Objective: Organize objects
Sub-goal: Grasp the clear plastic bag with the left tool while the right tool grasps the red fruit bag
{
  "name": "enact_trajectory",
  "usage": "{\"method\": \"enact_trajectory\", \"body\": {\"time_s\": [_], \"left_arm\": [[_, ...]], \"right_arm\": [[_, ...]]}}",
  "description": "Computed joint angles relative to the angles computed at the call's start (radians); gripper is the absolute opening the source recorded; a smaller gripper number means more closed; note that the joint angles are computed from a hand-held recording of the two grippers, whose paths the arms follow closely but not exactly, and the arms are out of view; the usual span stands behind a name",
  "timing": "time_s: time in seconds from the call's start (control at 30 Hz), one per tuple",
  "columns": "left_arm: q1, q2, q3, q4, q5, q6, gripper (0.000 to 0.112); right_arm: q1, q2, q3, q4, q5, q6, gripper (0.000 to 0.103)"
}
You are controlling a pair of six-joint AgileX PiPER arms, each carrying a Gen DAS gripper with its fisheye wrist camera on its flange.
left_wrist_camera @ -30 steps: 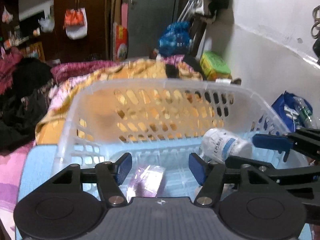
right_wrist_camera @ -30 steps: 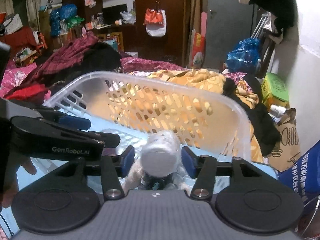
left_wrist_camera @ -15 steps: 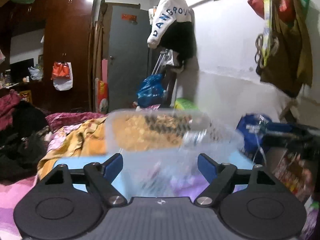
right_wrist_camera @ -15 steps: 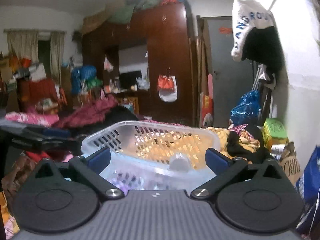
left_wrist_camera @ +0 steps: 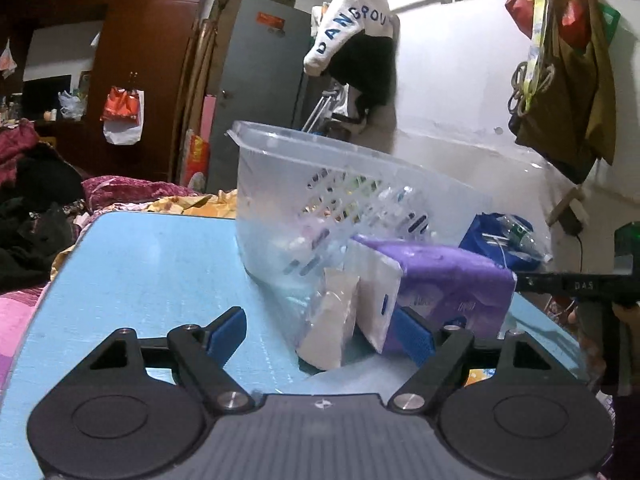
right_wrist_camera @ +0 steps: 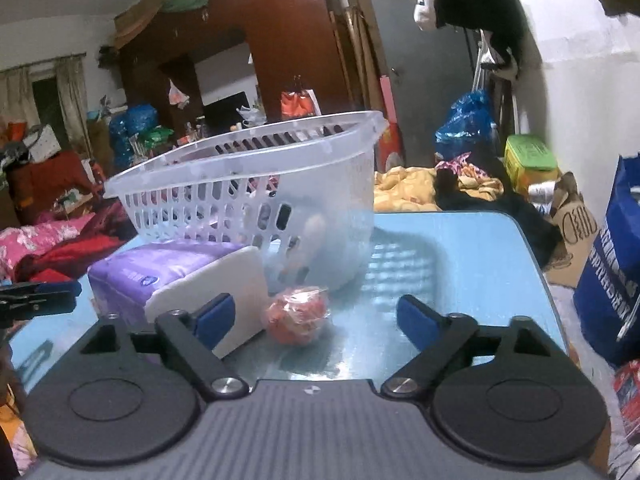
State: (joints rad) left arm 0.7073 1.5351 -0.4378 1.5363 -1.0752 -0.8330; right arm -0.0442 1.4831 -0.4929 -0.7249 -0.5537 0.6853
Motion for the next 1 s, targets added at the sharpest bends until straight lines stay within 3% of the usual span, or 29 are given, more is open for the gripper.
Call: {"method": "enact_trajectory", "body": {"time_s": [0.17, 0.27, 0.47, 0.73, 0.83, 1.0], "left_arm": [[-0.034, 0.024, 0.009, -0.04, 0.025, 0.037, 0.08], [-0.014, 0.03, 0.019, -0.053, 0.025, 0.072, 0.066], [-0.048, 0.011, 0.039, -0.09, 0.061, 0.106, 0.062], [-0.118, -0.044, 0.083, -0.171, 0.132, 0.155, 0.061], [-0.129, -0.052, 0.104, -0.213, 0.147, 0.209, 0.036], [-0.102, -0.057, 0.163, -0.276, 0.08, 0.344, 0.034]], "right_arm": [[0.025, 0.015, -0.003, -0.004, 0.014, -0.008, 0.069], [0.052, 0.025, 0.006, 0.049, 0.032, -0.054, 0.061], [0.02, 0.056, 0.003, -0.013, 0.011, -0.018, 0.057], [0.038, 0.048, 0.012, 0.018, 0.048, -0.049, 0.049], [0.067, 0.033, 0.036, 0.12, 0.046, -0.149, 0.048], [0.065, 0.027, 0.062, 0.159, 0.011, -0.182, 0.047]]}}
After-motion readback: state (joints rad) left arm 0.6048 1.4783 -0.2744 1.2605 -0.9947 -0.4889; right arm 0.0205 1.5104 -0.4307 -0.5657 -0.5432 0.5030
